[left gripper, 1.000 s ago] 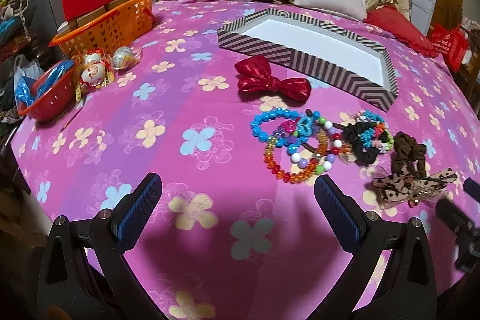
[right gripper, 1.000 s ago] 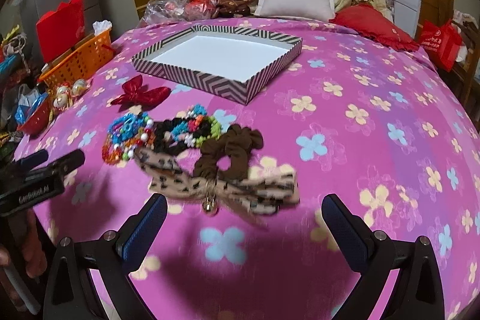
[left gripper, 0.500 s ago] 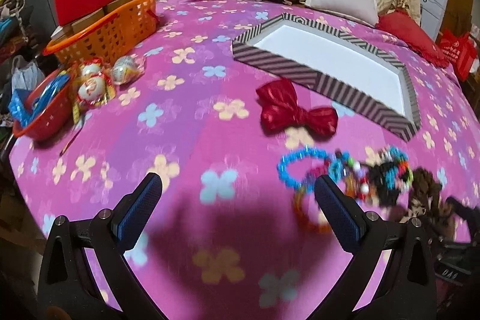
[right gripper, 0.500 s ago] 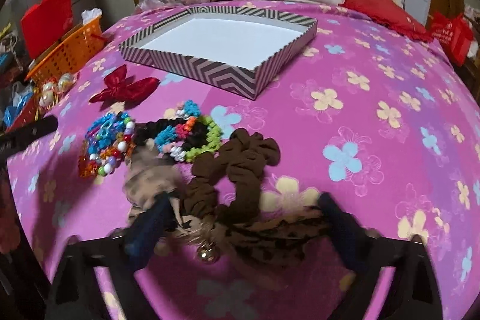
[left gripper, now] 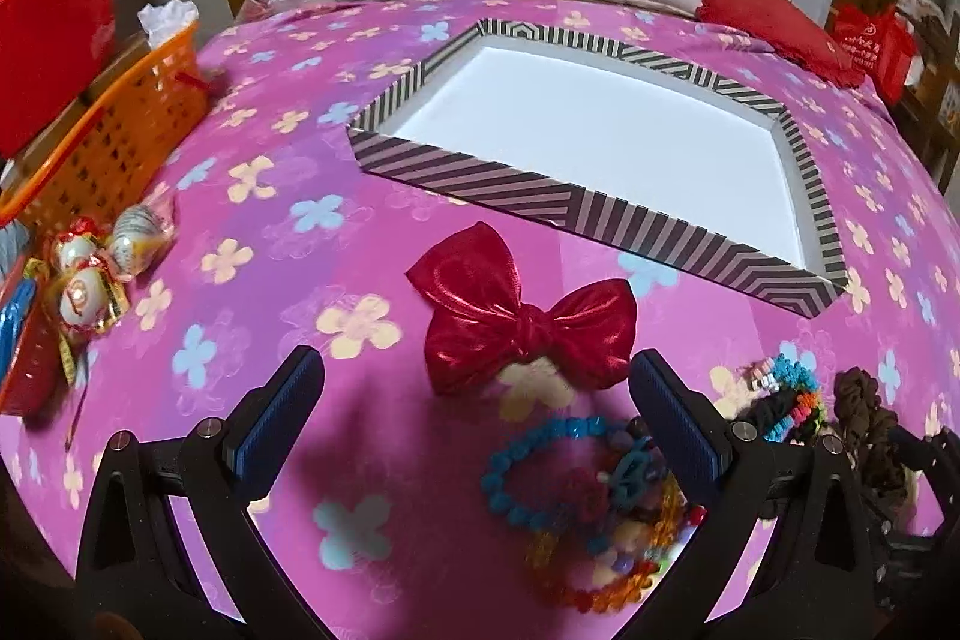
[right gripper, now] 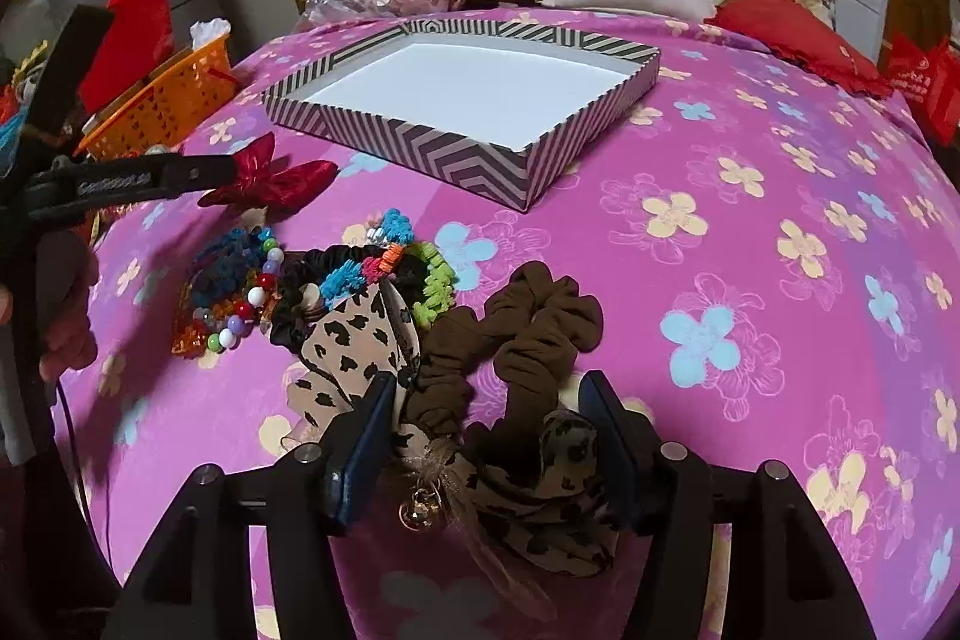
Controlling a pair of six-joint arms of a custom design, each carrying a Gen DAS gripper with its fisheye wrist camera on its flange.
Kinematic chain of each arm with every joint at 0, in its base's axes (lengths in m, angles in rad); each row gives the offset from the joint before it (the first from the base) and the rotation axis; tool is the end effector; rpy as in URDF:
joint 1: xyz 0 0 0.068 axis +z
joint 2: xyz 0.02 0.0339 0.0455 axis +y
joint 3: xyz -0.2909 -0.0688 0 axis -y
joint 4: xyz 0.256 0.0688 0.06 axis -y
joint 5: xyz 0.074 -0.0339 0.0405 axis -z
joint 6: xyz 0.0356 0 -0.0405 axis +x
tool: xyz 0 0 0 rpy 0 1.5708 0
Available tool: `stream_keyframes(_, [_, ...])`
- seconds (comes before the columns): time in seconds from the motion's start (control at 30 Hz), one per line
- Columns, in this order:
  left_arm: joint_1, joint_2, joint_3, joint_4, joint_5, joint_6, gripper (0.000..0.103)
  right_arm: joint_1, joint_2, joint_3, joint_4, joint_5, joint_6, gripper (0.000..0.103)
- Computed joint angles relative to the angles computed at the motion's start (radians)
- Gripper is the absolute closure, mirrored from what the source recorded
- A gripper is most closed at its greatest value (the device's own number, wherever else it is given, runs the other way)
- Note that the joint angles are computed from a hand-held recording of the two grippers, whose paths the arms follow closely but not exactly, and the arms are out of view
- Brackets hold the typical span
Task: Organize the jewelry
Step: 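Grasp the red satin bow with the left tool while the right tool holds the scrunchies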
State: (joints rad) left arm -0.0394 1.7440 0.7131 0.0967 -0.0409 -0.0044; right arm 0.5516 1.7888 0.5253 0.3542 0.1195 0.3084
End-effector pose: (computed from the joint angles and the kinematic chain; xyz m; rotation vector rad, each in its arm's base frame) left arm 0.3181 -0.0111 0.1232 0.0269 2.5040 0.0331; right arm 0.2447 0.1456 0.0854 -0.2506 2.4715 0.2205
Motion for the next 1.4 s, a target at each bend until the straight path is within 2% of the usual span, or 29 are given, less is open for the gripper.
stream_keyframes(0.13, [0.008,0.030,0.057,-0.076,0.011,-0.047,0.001,-0.009,-0.001,0.000,0.001,-0.013,-0.008,0.040])
stream_keyframes(0.23, [0.009,0.045,0.104,-0.157,-0.016,-0.108,0.001,-0.011,0.005,0.002,0.006,-0.021,-0.016,0.036])
stream_keyframes(0.47, [-0.014,0.074,0.213,-0.362,-0.038,-0.314,0.001,0.002,0.013,-0.001,0.022,-0.019,-0.023,0.028])
stream_keyframes(0.6, [-0.019,0.145,0.327,-0.491,0.034,-0.417,0.001,-0.016,0.008,-0.013,0.043,-0.048,-0.029,0.027])
stream_keyframes(0.87, [-0.013,0.212,0.394,-0.516,0.073,-0.611,0.001,-0.058,0.013,-0.035,0.100,-0.118,-0.042,0.020])
stream_keyframes(0.93, [-0.030,0.239,0.421,-0.525,0.053,-0.643,0.001,-0.062,0.016,-0.033,0.102,-0.128,-0.046,0.018])
stream_keyframes(1.07, [-0.045,0.292,0.463,-0.542,0.029,-0.659,0.008,-0.066,0.019,-0.035,0.109,-0.136,-0.048,0.018])
stream_keyframes(1.13, [-0.046,0.298,0.462,-0.535,0.001,-0.644,0.018,-0.068,0.019,-0.037,0.112,-0.140,-0.049,0.018])
stream_keyframes(1.17, [-0.043,0.301,0.465,-0.538,-0.012,-0.627,0.020,-0.069,0.019,-0.036,0.110,-0.139,-0.051,0.018])
stream_keyframes(1.33, [0.023,0.290,0.444,-0.542,0.012,-0.507,0.021,-0.066,0.019,-0.032,0.098,-0.125,-0.059,0.018])
stream_keyframes(1.4, [0.055,0.277,0.431,-0.543,0.033,-0.488,0.021,-0.057,0.022,-0.023,0.087,-0.111,-0.057,0.015])
